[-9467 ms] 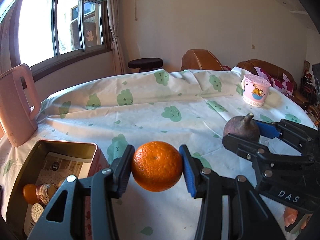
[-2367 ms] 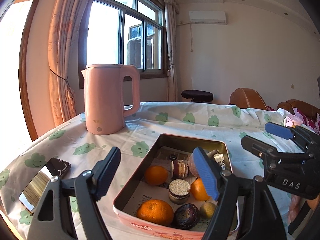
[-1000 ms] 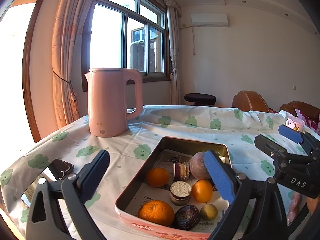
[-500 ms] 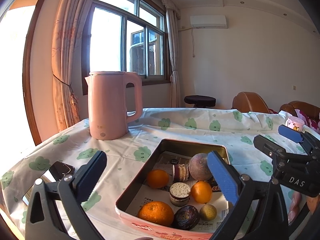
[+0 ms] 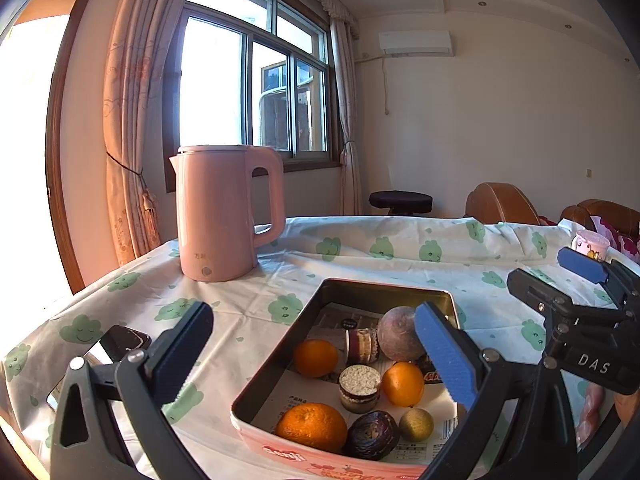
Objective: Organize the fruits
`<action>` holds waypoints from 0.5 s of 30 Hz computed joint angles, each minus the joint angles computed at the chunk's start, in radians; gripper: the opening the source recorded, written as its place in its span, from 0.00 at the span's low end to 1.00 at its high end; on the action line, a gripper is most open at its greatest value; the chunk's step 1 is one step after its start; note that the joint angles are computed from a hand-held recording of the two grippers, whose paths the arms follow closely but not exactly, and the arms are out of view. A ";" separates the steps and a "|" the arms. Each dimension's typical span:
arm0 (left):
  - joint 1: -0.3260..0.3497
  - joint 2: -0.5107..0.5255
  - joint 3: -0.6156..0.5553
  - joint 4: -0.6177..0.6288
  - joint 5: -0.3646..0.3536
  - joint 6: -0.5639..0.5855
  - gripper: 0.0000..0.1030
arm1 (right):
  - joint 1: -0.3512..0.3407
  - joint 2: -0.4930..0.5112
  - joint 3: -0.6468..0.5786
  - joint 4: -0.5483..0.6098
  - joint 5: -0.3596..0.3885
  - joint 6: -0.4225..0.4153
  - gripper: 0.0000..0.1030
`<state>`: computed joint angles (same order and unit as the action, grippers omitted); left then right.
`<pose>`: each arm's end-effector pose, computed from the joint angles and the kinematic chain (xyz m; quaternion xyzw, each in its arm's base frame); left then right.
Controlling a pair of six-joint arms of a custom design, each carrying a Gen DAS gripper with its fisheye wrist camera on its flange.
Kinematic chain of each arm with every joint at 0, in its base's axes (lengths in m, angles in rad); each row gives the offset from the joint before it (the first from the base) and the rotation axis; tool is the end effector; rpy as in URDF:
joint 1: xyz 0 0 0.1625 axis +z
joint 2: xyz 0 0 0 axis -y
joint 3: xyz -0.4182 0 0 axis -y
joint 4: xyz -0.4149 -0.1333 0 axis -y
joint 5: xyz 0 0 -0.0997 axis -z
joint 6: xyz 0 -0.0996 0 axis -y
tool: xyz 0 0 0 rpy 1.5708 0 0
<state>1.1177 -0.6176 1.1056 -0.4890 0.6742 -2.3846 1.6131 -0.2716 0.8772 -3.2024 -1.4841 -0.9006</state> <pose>-0.1471 -0.7844 0.1105 0.1101 0.6983 -0.5838 0.3993 0.1790 -0.8737 0.0724 0.4143 -0.7658 0.4616 0.1697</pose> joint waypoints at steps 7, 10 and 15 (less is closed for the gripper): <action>0.001 0.004 -0.010 0.007 -0.013 -0.012 1.00 | 0.000 0.000 0.000 0.000 0.000 -0.001 0.87; 0.001 0.004 -0.009 0.009 -0.008 -0.010 1.00 | 0.000 0.000 0.000 -0.001 0.001 0.001 0.87; 0.003 0.006 -0.016 0.028 -0.004 -0.020 1.00 | -0.006 -0.014 0.005 0.008 -0.035 -0.001 0.87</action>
